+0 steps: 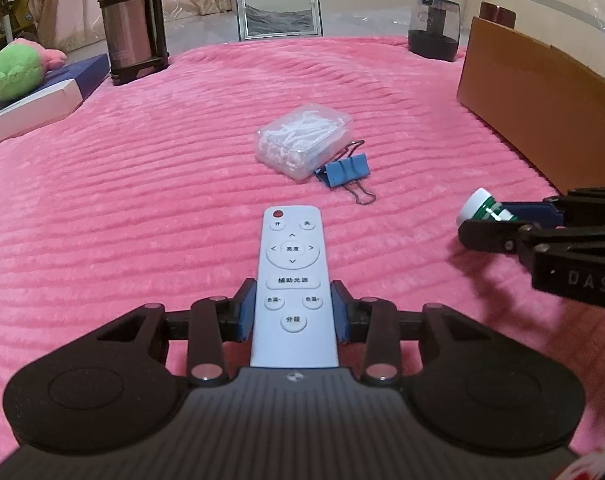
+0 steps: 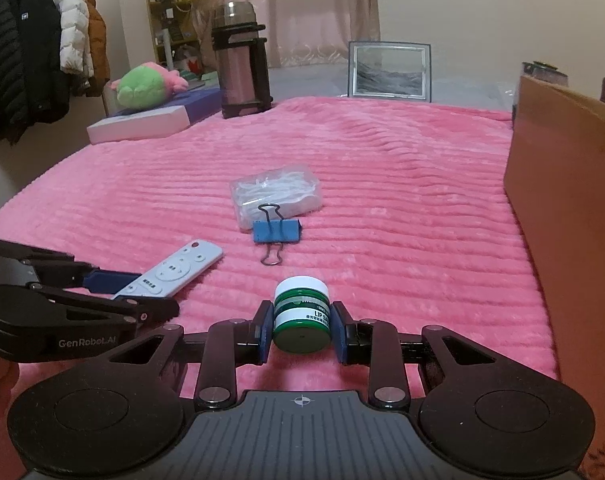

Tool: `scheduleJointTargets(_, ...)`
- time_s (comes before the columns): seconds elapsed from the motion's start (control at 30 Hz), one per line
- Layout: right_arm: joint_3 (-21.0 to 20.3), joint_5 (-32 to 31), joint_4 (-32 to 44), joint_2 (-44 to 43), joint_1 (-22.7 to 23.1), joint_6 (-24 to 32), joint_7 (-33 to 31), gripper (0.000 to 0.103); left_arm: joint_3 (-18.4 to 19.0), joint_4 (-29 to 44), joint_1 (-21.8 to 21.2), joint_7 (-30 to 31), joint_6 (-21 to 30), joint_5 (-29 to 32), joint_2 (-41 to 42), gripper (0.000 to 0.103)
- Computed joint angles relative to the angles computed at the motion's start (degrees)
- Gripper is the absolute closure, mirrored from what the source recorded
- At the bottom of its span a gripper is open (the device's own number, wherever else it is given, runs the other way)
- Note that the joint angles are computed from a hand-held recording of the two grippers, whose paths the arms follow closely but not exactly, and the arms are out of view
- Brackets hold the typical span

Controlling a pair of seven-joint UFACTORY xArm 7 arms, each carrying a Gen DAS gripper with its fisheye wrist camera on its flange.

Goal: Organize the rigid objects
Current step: 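Carry the white remote with the left tool and green-white jar with the right tool into the box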

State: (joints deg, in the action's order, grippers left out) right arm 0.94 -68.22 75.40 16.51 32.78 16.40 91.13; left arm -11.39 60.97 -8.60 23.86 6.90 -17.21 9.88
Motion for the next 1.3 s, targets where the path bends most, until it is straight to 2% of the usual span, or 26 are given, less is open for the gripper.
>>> scheduleJointTargets(0.13,0.8,-1.8,-2.6,-3.4,0.4,1.1,2.1,0.076,-0.7,-3.0,0.3,1.9,0.5,-3.1,-3.6,0.070)
scheduleJointTargets(0.27,2.9,-4.4,-5.3,-7.4,-0.6,2.5,5.2,0.076,0.1,-5.5,-1.2,5.0,1.5,-7.8,-7.8,0.070)
scheduleJointTargets(0.4,5.1,-10.6,-8.8,-12.9,-2.9,1.5,12.3,0.076,2.1,-6.2,-4.5,10.2,3.6,-14.4,-12.0,0.070)
scheduleJointTargets(0.5,6.8,-13.1,-12.1,-18.2,-5.2,1.1,15.3,0.076,4.0,-5.6,-7.4,13.8,5.3,-18.4,-14.1,0.070)
scheduleJointTargets(0.7,9.1,-11.8,-21.2,-31.2,-10.2,1.6,15.2,0.076,6.0,-1.8,-12.1,20.6,9.9,-25.3,-16.6,0.070)
scheduleJointTargets(0.83,8.8,-6.7,-28.5,-41.0,-12.9,2.6,10.9,0.076,5.8,1.2,-13.7,23.2,12.5,-27.9,-16.5,0.070)
scheduleJointTargets(1.0,6.1,1.2,-36.5,-51.8,-14.7,4.0,2.8,0.076,4.4,5.1,-14.9,25.2,15.4,-29.6,-15.2,0.070)
scheduleJointTargets(1.17,1.5,7.4,-42.1,-59.7,-15.5,3.2,-7.2,0.076,2.3,10.0,-15.5,26.0,17.9,-28.8,-12.3,0.070)
scheduleJointTargets(1.3,-3.0,12.2,-44.2,-62.5,-14.6,2.3,-17.5,0.076,0.8,14.6,-15.3,26.3,21.3,-26.1,-9.2,0.070)
